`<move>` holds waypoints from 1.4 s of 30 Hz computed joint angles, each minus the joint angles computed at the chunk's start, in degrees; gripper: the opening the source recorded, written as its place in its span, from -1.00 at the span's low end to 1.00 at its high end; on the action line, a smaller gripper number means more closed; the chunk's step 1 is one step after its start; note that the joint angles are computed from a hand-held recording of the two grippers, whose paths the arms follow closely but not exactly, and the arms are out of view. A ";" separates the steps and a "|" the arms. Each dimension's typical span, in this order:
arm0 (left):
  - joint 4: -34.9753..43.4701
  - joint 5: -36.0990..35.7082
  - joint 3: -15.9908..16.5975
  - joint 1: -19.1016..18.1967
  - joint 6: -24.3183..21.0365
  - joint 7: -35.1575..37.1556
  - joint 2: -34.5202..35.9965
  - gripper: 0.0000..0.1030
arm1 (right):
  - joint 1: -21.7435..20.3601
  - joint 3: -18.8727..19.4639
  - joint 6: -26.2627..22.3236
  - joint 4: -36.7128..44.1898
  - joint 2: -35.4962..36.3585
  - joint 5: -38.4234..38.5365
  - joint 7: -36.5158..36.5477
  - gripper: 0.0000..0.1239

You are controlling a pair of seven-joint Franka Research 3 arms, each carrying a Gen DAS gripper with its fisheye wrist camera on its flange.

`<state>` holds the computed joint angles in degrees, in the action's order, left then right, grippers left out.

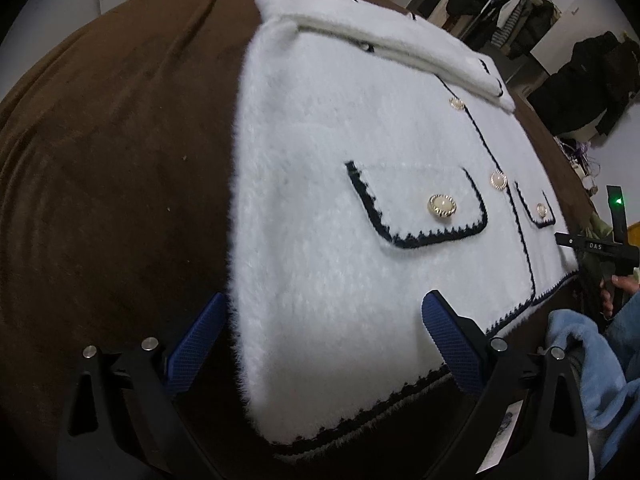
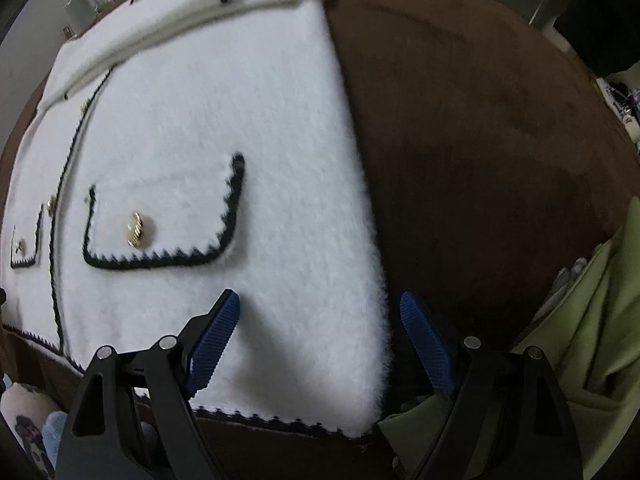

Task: Fold large clothes
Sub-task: 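Grasp the cardigan edge with the left tool while the right tool grasps another edge, then lift the cardigan with both tools and flip it over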

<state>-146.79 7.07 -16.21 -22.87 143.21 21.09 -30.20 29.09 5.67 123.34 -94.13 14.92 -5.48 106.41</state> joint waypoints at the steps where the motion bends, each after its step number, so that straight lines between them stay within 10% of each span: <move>1: -0.14 -0.08 -0.03 -0.02 0.37 -0.19 0.14 0.84 | -0.19 0.06 0.67 -0.91 -0.44 0.53 -0.21 0.32; 16: -1.76 -5.26 1.57 -2.74 7.39 1.00 0.88 0.70 | -4.34 1.82 1.27 -7.06 -4.91 17.40 -13.13 0.18; 27: -1.99 -6.54 2.04 -3.66 10.29 0.40 1.44 -0.51 | -5.63 1.37 6.15 -12.34 -9.40 20.49 -11.57 -0.81; 42: 2.88 2.17 -0.42 0.38 6.62 0.85 -0.88 -0.66 | -5.11 2.29 13.97 -15.73 -14.30 22.27 -10.20 -0.85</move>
<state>-143.91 9.24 -16.62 -22.49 149.83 21.95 -31.08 23.98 7.96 137.31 -109.86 0.62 16.78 96.21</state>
